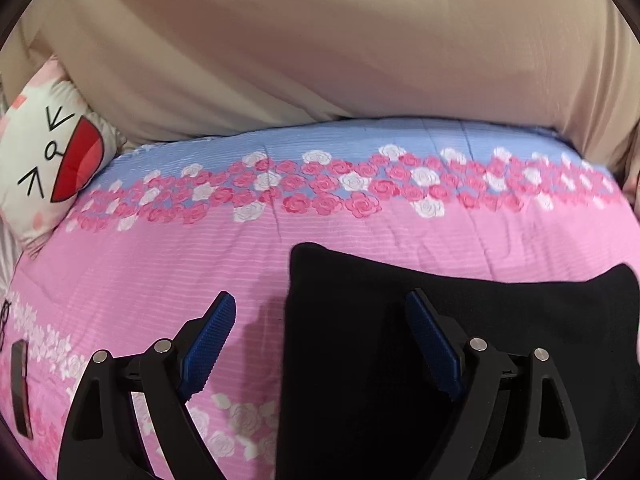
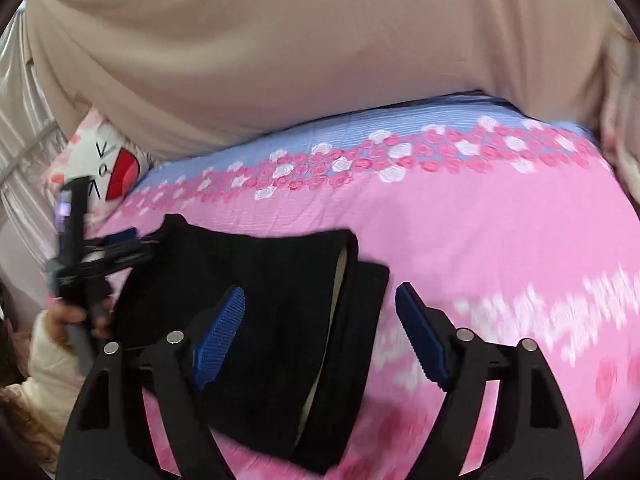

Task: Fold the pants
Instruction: 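Grasp the folded pants again with the right tool and fold it over once more, then lay the folded black pants down and open the right tool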

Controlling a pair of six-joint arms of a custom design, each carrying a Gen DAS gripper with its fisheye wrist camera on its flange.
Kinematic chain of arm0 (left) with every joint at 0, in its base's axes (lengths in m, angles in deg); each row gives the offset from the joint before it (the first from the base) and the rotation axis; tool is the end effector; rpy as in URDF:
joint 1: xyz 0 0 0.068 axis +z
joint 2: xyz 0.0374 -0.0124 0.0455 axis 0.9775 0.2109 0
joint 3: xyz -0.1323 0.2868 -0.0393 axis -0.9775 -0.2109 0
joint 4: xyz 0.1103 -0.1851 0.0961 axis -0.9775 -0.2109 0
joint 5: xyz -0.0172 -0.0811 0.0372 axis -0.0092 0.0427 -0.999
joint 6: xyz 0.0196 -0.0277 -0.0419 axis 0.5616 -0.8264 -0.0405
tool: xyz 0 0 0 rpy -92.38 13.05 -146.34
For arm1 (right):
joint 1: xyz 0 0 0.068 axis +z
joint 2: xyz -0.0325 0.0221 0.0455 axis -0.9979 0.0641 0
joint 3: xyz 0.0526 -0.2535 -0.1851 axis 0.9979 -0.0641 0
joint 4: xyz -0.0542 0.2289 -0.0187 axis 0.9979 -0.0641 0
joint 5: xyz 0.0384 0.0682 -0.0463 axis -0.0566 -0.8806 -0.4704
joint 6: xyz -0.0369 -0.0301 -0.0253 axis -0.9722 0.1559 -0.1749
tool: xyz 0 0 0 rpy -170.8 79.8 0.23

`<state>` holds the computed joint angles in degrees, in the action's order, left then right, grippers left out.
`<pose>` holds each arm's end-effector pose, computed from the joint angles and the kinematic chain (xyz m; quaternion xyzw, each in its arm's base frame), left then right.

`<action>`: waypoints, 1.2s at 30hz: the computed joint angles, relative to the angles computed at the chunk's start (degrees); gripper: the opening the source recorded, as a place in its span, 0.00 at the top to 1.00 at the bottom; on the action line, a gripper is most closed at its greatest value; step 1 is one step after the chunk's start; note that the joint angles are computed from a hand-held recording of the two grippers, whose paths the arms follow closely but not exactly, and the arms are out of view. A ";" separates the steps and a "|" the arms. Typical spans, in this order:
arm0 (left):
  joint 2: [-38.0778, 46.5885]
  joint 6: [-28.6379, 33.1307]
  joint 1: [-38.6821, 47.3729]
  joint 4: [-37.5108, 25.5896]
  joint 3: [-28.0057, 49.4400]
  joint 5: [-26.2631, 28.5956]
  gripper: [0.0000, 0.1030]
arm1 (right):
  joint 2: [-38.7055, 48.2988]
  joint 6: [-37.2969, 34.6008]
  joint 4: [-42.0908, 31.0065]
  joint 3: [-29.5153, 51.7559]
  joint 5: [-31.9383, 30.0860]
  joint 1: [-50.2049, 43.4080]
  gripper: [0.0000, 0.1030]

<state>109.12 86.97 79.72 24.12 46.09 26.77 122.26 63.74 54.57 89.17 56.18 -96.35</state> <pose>0.3441 0.0084 0.2068 0.0742 0.9078 0.0016 0.4128 0.2547 -0.0314 0.2155 0.0018 0.8944 0.1420 0.4241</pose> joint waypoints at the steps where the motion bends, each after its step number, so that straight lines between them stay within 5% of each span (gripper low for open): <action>1: -0.97 0.12 0.26 0.11 -0.60 0.33 0.18 | 2.82 0.37 0.39 2.01 0.06 0.43 0.26; 4: -5.12 1.35 0.84 1.28 -3.73 1.05 0.18 | 12.10 0.21 0.85 7.07 -3.12 1.37 0.31; 6: -8.49 2.44 1.73 1.68 -5.83 1.83 0.18 | 14.82 -0.38 0.85 8.50 -3.33 2.65 0.74; 8: -10.78 3.41 2.84 1.67 -6.93 2.26 0.18 | 9.93 -0.13 -0.62 6.71 -3.53 3.64 0.93; 12: -13.29 4.99 4.87 4.07 -9.48 2.35 0.16 | -3.07 1.53 0.08 0.00 -2.22 2.50 0.92; 15: -8.12 4.55 2.99 4.89 -8.85 -0.11 0.16 | 9.06 -0.11 1.75 1.34 4.21 3.00 0.77; 17: -4.93 4.21 2.08 4.24 -8.02 -1.84 0.16 | 11.21 4.18 8.66 -1.64 -2.49 -1.32 0.77; 24: -13.69 4.74 7.21 5.08 -14.40 3.71 0.16 | -14.31 2.88 -1.72 -5.93 0.81 -0.55 0.74; 27: -17.94 5.53 5.52 2.21 -17.39 8.32 0.16 | -10.26 2.79 0.00 -5.97 7.56 11.26 0.76; 30: -14.93 6.50 0.33 5.19 -20.04 5.07 0.16 | 3.50 0.30 6.69 -5.23 19.07 18.20 0.81; 31: -10.75 6.47 -2.12 8.84 -20.78 0.37 0.15 | 6.57 -1.26 10.62 -6.18 18.83 16.60 0.81; 32: -7.94 6.25 -2.82 10.52 -20.65 -1.57 0.11 | 6.96 1.05 12.96 -7.06 12.23 12.12 0.89; 33: -6.92 5.88 -1.94 11.31 -20.72 -0.41 0.11 | 5.25 4.18 8.58 -5.42 9.12 9.39 0.89; 36: -11.31 4.26 1.04 8.12 -20.53 2.65 0.12 | -3.78 4.47 2.68 -3.40 13.93 12.32 0.85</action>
<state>97.81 91.22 80.76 32.24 25.56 29.42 118.48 68.21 57.25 85.76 70.11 -84.03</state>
